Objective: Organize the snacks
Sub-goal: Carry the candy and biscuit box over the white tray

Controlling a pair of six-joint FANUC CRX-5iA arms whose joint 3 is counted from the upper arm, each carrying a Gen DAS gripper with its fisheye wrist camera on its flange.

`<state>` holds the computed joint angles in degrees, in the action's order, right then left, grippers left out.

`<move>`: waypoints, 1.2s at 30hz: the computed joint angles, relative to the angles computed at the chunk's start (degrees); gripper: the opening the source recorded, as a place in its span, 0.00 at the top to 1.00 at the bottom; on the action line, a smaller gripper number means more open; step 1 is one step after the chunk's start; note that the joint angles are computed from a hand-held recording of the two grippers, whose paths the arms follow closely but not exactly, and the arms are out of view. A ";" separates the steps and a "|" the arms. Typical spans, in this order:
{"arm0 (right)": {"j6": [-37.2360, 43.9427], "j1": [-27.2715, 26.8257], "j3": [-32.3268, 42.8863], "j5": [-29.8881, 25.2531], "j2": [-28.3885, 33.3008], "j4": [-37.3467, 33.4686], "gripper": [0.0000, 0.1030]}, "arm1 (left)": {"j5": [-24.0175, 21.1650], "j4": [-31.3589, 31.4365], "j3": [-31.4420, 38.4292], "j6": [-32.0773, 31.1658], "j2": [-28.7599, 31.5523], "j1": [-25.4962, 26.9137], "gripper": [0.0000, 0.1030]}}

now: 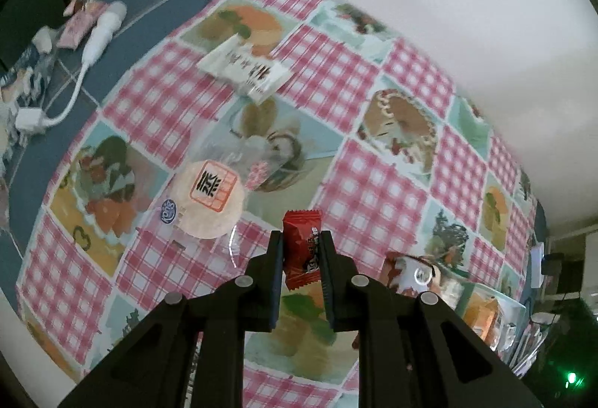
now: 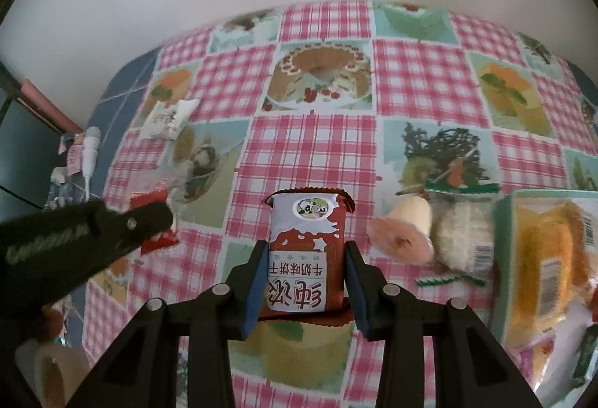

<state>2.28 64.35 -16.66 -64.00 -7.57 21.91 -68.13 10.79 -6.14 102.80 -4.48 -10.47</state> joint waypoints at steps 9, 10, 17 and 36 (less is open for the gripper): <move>-6.46 5.52 -2.87 -7.14 -6.58 4.91 0.60 | 0.36 -0.26 1.01 0.42 -3.09 -1.55 0.82; -6.96 5.74 -3.11 -7.60 -7.08 5.07 0.60 | 0.38 -0.14 1.09 0.45 -3.32 -1.79 0.82; -14.24 9.62 -6.80 -14.13 -13.18 6.90 0.60 | -0.08 -1.76 2.85 1.22 -3.89 -5.65 0.82; -42.06 28.42 -15.29 -41.18 -31.49 9.20 0.59 | -1.62 -4.74 8.62 1.09 -1.81 -23.04 0.82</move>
<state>-39.78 92.77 -31.95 -105.18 -39.06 31.11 -69.75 6.05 2.48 103.89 -6.29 -33.51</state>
